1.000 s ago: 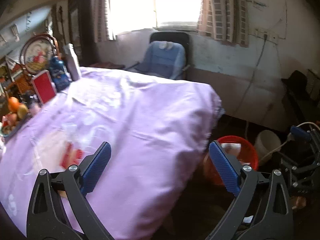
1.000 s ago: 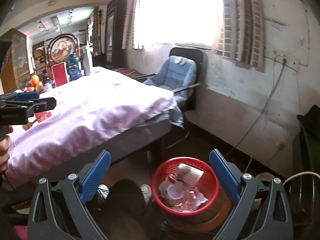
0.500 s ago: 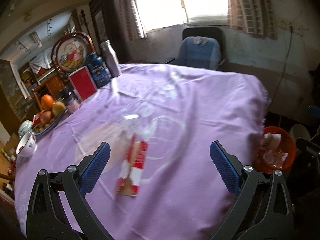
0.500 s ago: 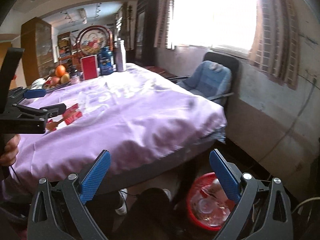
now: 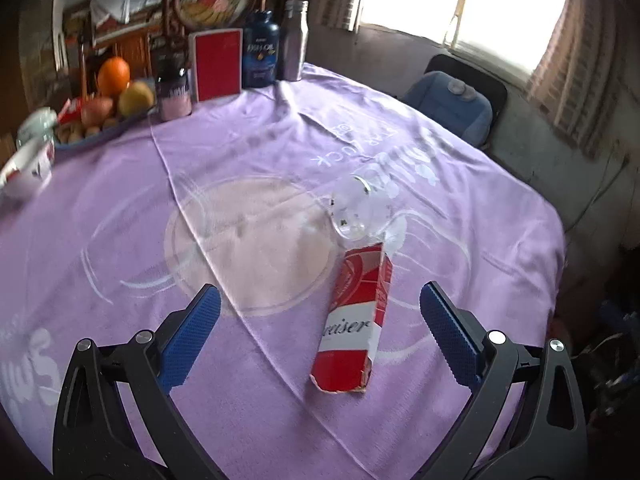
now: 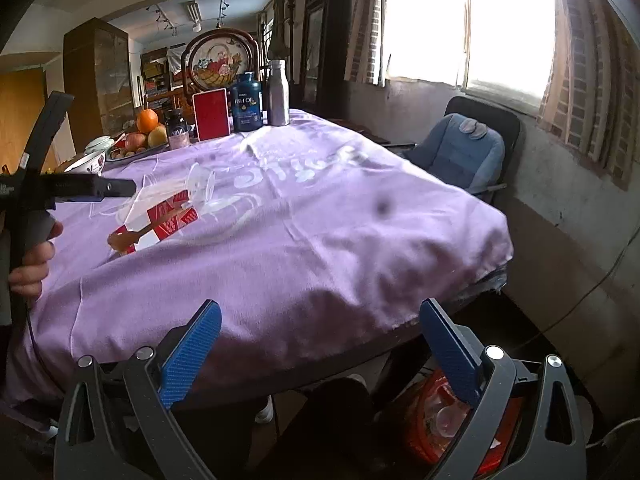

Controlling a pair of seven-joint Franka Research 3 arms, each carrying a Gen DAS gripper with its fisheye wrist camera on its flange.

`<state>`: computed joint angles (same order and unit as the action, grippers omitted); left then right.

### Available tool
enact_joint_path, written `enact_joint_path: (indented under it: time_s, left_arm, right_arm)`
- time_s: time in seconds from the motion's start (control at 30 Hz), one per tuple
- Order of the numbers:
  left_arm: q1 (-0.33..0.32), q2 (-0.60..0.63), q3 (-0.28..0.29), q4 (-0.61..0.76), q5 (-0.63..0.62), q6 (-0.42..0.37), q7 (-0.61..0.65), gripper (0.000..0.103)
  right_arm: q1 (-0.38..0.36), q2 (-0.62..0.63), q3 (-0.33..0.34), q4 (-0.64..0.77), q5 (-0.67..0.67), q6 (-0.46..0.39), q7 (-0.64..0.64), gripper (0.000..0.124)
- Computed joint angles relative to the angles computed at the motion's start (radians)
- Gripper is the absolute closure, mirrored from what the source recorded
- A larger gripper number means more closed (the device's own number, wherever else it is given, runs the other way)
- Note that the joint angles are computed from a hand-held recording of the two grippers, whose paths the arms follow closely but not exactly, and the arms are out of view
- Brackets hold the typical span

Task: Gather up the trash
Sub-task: 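Grasp the red-and-white Budweiser carton with the left tool, then grasp the small clear plastic cup with the right tool while the left tool holds the carton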

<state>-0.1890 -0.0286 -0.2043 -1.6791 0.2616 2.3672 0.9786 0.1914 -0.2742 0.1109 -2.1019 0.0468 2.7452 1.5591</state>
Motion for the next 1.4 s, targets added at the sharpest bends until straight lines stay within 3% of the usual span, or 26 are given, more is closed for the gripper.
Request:
enact_joint_path:
  time_s: [0.17,0.4,0.57,0.7,0.73,0.77,0.87,1.1,1.4]
  left_arm:
    - [-0.004,0.021,-0.001,0.021,-0.048,-0.016,0.049,0.007]
    - [-0.035,0.154,-0.017,0.197,-0.048,-0.187,0.137,0.009]
    - [-0.059,0.246,-0.020,0.301,-0.046,-0.290,0.200,0.036]
    - [-0.077,0.225,-0.013,0.256,0.011,-0.252,0.205,0.040]
    - [-0.074,0.214,-0.013,0.240,0.006,-0.236,0.214,0.055]
    - [-0.071,0.202,-0.013,0.225,0.003,-0.228,0.220,0.061]
    - [-0.051,0.143,-0.004,0.151,-0.023,-0.186,0.201,0.061]
    - [0.013,-0.015,0.024,-0.033,-0.073,-0.070,0.133,0.061]
    - [0.043,-0.035,0.030,-0.053,-0.101,-0.078,0.080,0.060]
  right_arm:
    - [0.020,0.015,-0.026,0.004,0.061,-0.013,-0.036,0.027]
    - [0.022,0.009,-0.035,-0.005,0.108,-0.009,-0.061,0.027]
    - [0.032,0.010,-0.041,0.001,0.144,-0.017,-0.089,0.027]
    - [0.033,0.018,-0.032,0.014,0.139,-0.017,-0.095,0.027]
    - [0.040,0.023,-0.034,0.022,0.147,-0.022,-0.104,0.027]
    - [0.045,0.028,-0.035,0.029,0.155,-0.024,-0.114,0.027]
    - [0.070,0.055,-0.041,0.071,0.190,-0.036,-0.163,0.027]
    - [0.123,0.249,-0.035,0.346,0.315,-0.161,-0.284,0.027]
    - [0.179,0.630,-0.017,0.895,0.213,-0.393,-0.163,0.026]
